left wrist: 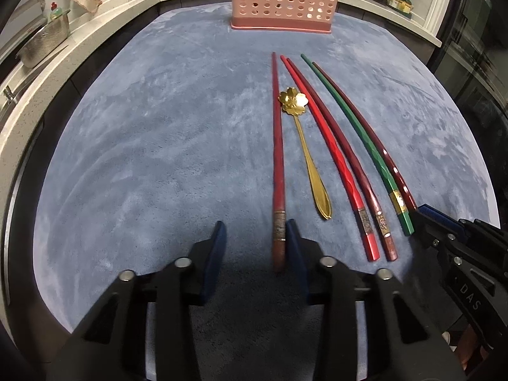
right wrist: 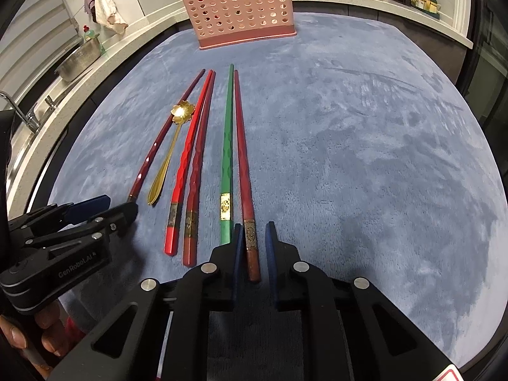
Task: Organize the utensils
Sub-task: 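Grasp a red chopstick with the left tool while the right tool grasps a dark-red chopstick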
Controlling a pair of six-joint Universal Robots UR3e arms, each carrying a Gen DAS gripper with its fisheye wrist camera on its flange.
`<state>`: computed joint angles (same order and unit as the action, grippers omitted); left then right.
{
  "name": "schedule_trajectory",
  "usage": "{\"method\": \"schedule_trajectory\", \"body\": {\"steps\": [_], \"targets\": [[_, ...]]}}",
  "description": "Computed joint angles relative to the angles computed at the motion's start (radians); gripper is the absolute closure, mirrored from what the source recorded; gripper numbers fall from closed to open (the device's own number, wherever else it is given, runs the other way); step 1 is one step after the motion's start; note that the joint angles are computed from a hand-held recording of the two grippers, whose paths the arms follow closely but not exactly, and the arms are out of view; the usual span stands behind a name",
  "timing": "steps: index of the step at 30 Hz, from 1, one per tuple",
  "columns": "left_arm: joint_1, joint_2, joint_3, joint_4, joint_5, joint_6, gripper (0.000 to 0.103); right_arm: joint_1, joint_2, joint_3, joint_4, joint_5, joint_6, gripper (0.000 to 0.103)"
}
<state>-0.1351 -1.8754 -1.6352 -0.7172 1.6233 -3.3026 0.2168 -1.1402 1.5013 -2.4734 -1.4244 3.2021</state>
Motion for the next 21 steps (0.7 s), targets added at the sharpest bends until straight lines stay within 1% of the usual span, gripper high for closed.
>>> {"method": "schedule_trajectory", "body": {"steps": [1, 3, 4, 6, 14, 21], "targets": [[0.001, -0.001, 0.001, 0.000, 0.001, -0.001, 0.075, -0.001, 0.001, -0.001, -0.001, 0.000, 0.002, 0.094], [0.005, -0.001, 0.001, 0.003, 0.002, -0.002, 0.084, -0.003, 0.004, -0.003, -0.002, 0.004, 0.003, 0.094], [0.007, 0.000, 0.000, 0.004, 0.002, -0.003, 0.085, -0.003, 0.005, -0.004, -0.003, 0.005, 0.004, 0.094], [0.010, 0.000, 0.001, 0.005, 0.000, -0.005, 0.092, -0.004, 0.007, -0.007, -0.003, 0.006, 0.003, 0.094], [0.029, 0.026, -0.004, -0.012, -0.017, -0.009, 0.096, -0.023, -0.023, 0.015, -0.005, 0.028, 0.017, 0.096], [0.058, 0.088, -0.009, -0.021, -0.026, -0.013, 0.096, -0.035, -0.076, 0.014, -0.006, 0.040, 0.028, 0.096]]}}
